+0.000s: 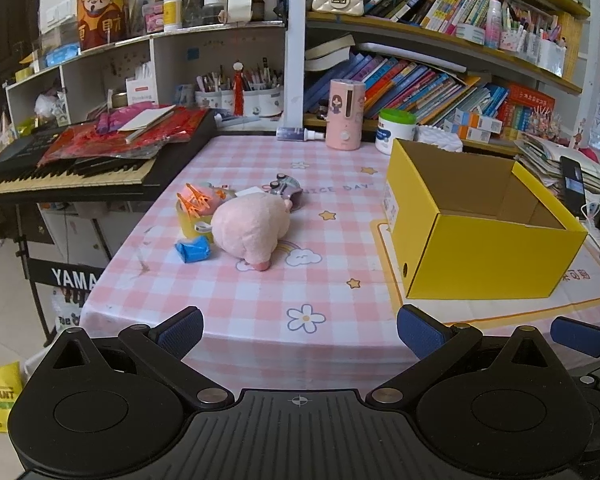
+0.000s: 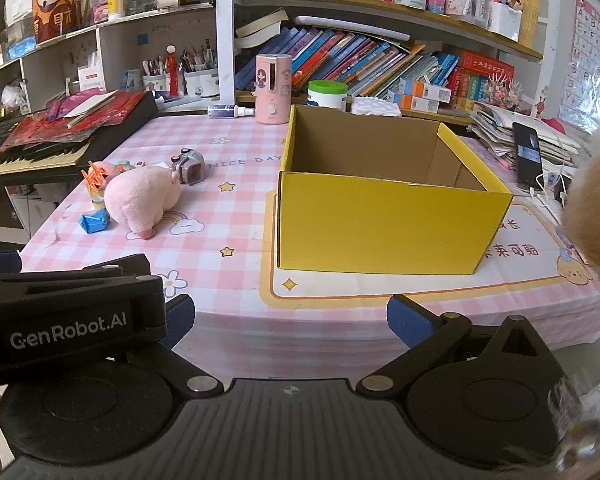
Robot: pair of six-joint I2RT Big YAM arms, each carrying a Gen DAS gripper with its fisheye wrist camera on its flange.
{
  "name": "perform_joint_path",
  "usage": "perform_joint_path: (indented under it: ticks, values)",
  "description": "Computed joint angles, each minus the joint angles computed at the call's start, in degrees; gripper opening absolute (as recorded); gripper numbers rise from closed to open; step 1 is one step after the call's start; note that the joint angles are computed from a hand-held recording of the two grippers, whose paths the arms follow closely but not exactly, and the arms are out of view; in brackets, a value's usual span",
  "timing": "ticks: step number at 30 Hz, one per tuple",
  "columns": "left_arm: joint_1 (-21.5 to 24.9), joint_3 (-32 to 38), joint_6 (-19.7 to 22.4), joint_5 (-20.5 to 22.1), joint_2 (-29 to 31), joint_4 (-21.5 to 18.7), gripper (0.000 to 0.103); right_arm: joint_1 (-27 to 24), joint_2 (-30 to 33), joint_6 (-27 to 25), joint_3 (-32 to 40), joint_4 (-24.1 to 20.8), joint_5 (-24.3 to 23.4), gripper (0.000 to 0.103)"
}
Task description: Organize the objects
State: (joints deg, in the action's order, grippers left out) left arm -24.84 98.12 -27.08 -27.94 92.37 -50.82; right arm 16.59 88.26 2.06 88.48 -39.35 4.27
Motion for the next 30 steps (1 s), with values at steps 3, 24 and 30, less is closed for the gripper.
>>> perform_joint_path:
  ticks: [3, 24, 30]
  values:
    - [0.0, -0.1, 0.1, -0.1, 0.0, 0.0, 0.103, 0.0, 0.0, 0.0, 0.0, 0.0, 0.0, 0.103]
    - [0.3, -0.1, 1.0, 0.0, 0.1, 0.5, 0.103, 0.4, 0.3, 0.0, 0.3, 0.0, -0.2, 0.103]
    - [0.4, 0.1, 0.9, 0.1, 0.2, 0.4, 0.103, 0.2, 0.6, -0.2, 0.6, 0.0, -0.4, 0.103]
